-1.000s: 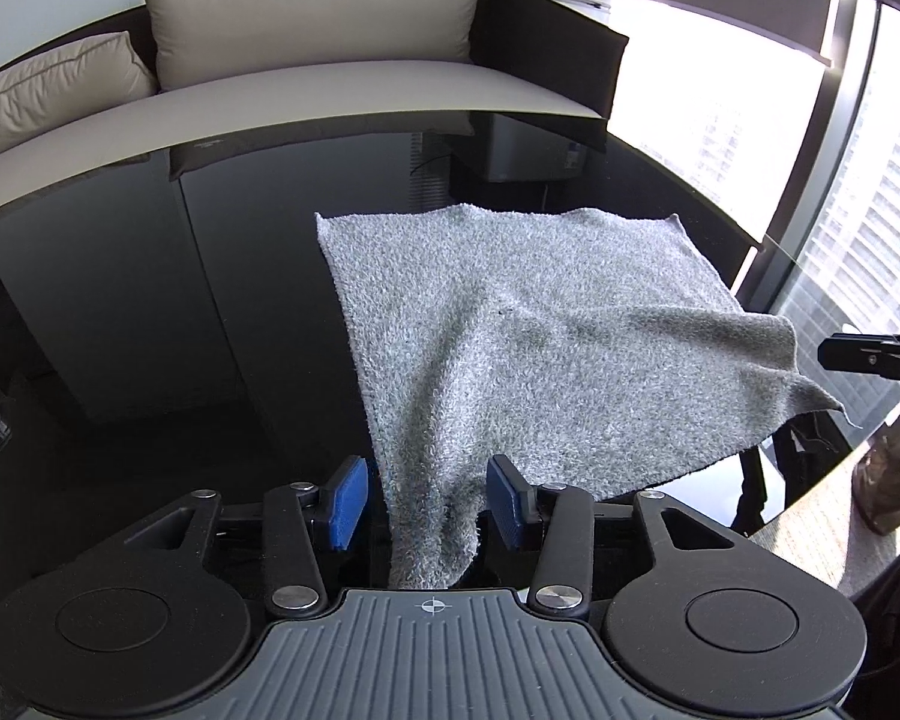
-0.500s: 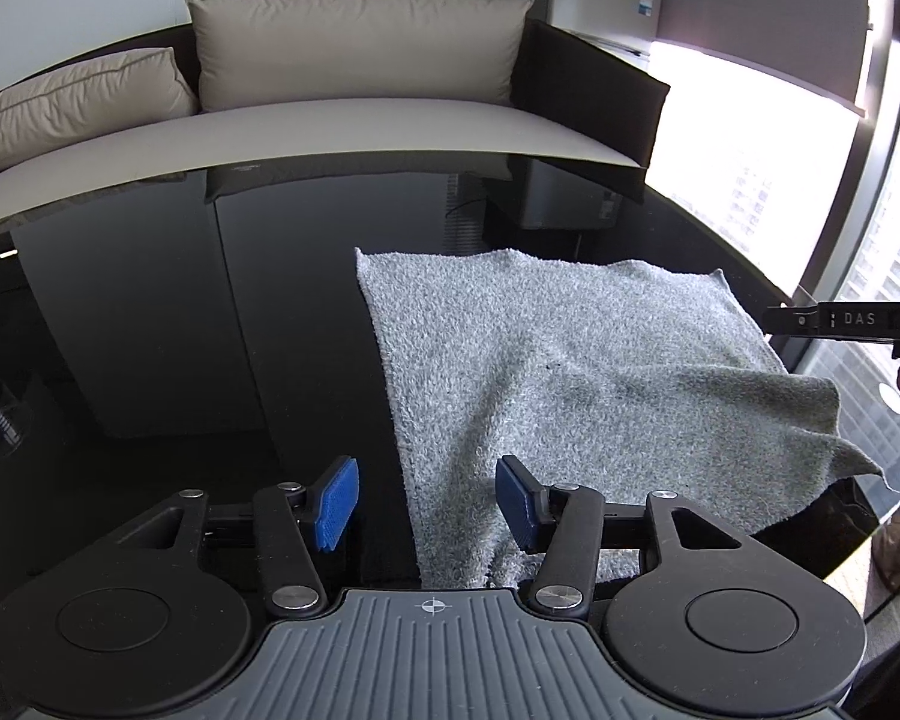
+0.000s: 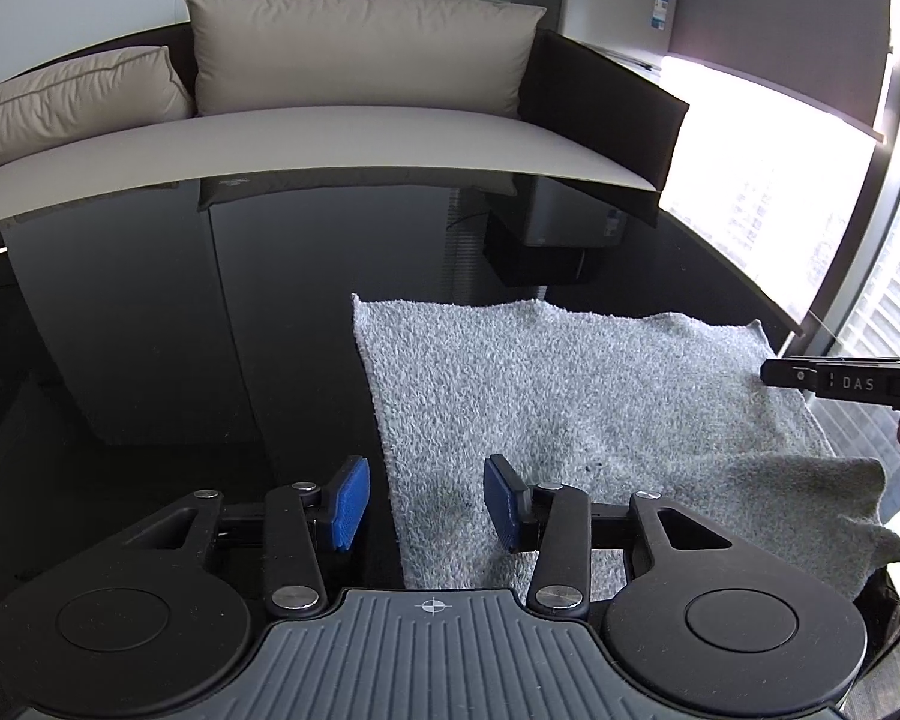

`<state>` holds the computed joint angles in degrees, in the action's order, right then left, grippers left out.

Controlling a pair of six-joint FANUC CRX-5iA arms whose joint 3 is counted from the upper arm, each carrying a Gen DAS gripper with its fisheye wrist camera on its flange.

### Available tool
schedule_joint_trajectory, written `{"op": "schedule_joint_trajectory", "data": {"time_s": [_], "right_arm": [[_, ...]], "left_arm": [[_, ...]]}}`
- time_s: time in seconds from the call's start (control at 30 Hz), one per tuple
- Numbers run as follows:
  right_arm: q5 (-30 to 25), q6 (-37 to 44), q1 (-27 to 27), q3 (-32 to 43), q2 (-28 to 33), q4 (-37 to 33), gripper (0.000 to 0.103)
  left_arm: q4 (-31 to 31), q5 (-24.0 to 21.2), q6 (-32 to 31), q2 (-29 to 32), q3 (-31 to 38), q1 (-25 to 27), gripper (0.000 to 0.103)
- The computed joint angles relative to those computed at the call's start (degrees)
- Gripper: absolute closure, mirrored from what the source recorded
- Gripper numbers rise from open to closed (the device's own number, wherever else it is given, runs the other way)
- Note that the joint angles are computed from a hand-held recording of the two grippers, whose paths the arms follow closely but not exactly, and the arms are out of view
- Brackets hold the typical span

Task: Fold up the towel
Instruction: 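Lay the towel flat on the table with both grippers, releasing the right gripper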

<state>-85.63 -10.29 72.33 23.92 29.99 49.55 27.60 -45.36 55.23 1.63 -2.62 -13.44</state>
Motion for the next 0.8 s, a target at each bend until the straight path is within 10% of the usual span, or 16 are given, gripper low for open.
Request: {"op": "schedule_joint_trajectory", "data": {"time_s": [0.27, 0.8], "right_arm": [[-0.8, 4.5, -1.5, 3.0, 1.8, -0.9, 0.077], [-0.2, 5.1, -4.2, 3.1, 2.2, -0.8, 0.078]], "left_arm": [[-3.3, -1.6, 0.7, 3.0, 3.9, -1.3, 0.091], [-11.2, -1.6, 8.2, 2.9, 6.2, -2.2, 0.093]]}}
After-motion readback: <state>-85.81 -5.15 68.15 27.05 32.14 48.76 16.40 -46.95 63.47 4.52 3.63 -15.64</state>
